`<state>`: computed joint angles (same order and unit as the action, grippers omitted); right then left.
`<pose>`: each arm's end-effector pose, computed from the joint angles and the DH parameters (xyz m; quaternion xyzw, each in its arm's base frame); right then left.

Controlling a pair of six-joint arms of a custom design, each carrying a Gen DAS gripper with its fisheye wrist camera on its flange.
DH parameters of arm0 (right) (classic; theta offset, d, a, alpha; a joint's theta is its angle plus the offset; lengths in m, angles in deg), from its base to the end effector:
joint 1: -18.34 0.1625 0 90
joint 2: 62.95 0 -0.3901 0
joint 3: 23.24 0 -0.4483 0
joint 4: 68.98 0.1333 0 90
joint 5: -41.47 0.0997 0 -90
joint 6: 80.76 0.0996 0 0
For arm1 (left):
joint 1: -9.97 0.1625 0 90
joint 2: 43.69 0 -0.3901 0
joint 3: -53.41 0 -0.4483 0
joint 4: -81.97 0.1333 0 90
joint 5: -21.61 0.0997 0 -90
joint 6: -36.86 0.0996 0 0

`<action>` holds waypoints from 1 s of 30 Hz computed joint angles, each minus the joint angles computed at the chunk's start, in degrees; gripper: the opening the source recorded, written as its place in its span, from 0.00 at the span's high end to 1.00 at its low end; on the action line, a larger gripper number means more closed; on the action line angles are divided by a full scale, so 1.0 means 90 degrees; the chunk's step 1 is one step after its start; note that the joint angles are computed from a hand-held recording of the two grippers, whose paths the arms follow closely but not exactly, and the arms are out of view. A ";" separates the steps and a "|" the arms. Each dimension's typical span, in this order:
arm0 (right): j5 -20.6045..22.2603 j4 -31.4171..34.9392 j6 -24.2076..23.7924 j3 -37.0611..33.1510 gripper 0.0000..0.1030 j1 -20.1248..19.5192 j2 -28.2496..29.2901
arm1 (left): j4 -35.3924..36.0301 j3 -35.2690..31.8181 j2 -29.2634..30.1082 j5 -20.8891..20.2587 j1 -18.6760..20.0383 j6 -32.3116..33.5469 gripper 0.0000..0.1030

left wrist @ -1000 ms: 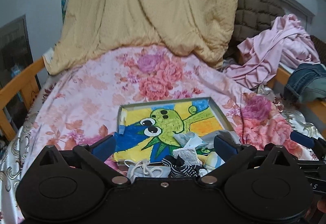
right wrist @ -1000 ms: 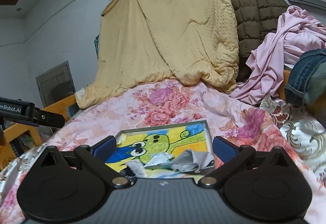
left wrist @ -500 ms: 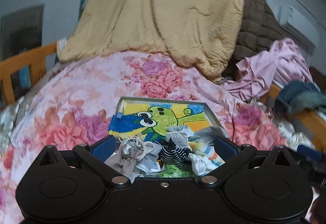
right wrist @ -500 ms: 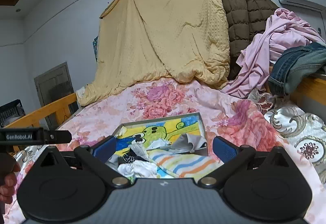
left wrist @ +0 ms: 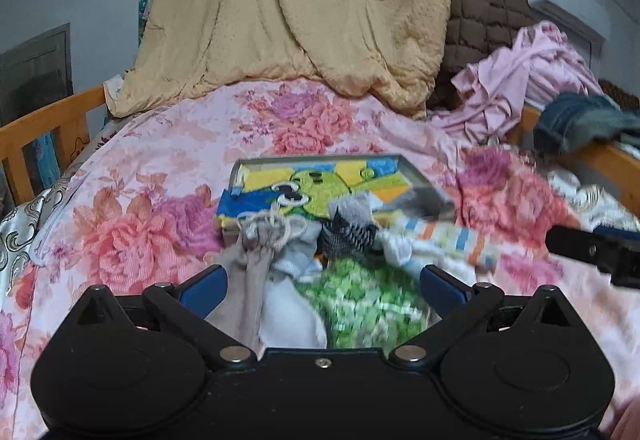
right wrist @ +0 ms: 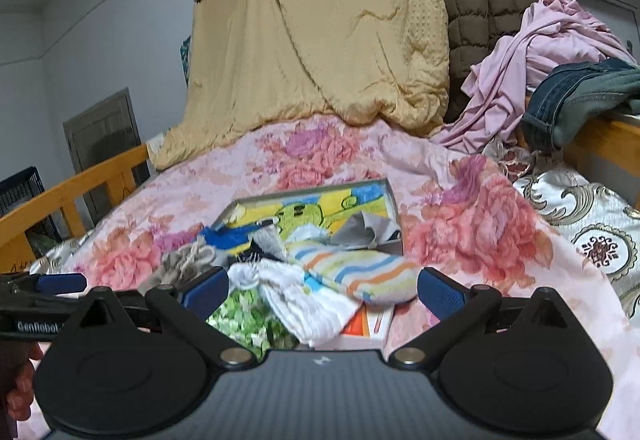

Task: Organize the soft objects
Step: 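Move both open tools back toward the pile beside the green-star jar, then grasp the white socks with the right tool while the left tool grasps the white cloth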

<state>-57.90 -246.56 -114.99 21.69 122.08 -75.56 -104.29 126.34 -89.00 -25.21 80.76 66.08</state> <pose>0.3268 -0.8436 0.0339 0.3243 -0.8222 0.4420 0.1534 -0.0649 -0.7986 0.2984 0.1258 0.7855 -0.4957 0.3485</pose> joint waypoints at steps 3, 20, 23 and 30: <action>-0.0077 0.0098 -0.0051 -0.0056 0.00 0.0005 0.0054 | 0.0026 0.0175 -0.0060 0.0021 0.0031 0.0058 0.01; -0.0332 0.0780 -0.0464 -0.0793 0.00 0.0056 0.0601 | 0.1625 0.0479 -0.0667 -0.0166 0.0258 -0.0046 0.01; -0.0347 0.0797 -0.0687 -0.0967 0.00 0.0081 0.0758 | 0.2405 0.0493 -0.0935 -0.0292 0.0299 0.0028 0.01; -0.0147 0.0991 -0.0735 -0.1652 0.00 0.0090 0.1214 | 0.3337 0.0139 -0.0996 -0.0513 0.0426 0.0345 0.01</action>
